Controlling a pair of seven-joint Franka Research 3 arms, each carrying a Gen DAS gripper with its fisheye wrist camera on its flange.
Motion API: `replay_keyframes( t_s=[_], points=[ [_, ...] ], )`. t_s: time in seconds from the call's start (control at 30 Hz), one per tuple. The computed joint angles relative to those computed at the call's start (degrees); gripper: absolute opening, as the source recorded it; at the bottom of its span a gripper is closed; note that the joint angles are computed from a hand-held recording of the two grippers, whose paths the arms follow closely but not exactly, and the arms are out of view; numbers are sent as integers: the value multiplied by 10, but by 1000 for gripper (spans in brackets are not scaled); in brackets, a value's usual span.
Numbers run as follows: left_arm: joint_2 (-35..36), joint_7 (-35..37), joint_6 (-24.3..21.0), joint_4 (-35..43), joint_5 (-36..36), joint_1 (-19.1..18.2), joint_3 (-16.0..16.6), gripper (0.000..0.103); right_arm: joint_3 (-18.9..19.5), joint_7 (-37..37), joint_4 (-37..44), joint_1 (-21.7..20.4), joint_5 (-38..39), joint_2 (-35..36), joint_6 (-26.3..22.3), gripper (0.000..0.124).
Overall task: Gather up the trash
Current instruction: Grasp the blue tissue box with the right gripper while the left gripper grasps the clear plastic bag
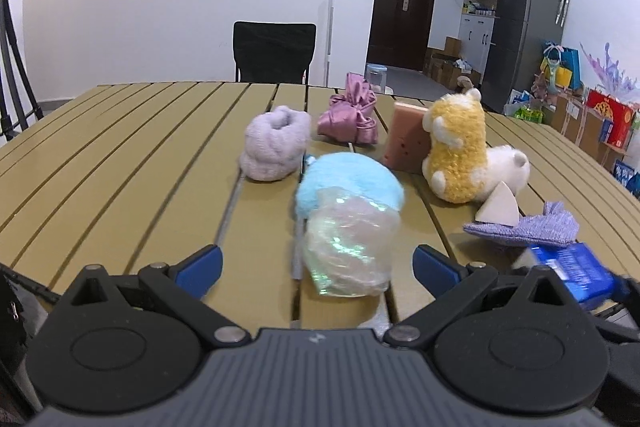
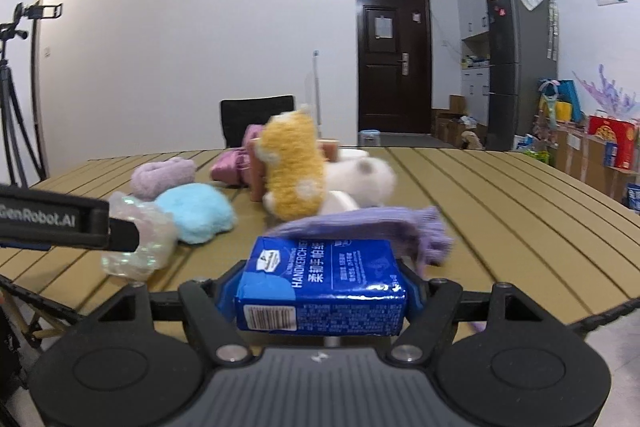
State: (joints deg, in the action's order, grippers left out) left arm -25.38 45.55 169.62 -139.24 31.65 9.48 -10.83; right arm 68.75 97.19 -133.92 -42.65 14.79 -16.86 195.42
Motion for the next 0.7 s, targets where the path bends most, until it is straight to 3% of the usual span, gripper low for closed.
replay_keyframes(
  t_s=[0.23, 0.4, 0.63, 0.7],
  points=[
    [31, -66, 6, 24, 50, 36, -40, 103, -96, -23, -34, 78, 29, -3, 2, 73],
    [42, -118, 13, 36, 109, 58, -58, 101, -135, -57, -47, 111, 62, -4, 4, 73],
    [57, -113, 5, 45, 108, 20, -24, 74, -161, -90, -53, 135, 96, -3, 0, 73],
    [61, -106, 3, 46, 104, 12, -18, 61, -165, -100, -52, 142, 102, 0, 1, 73]
  ],
)
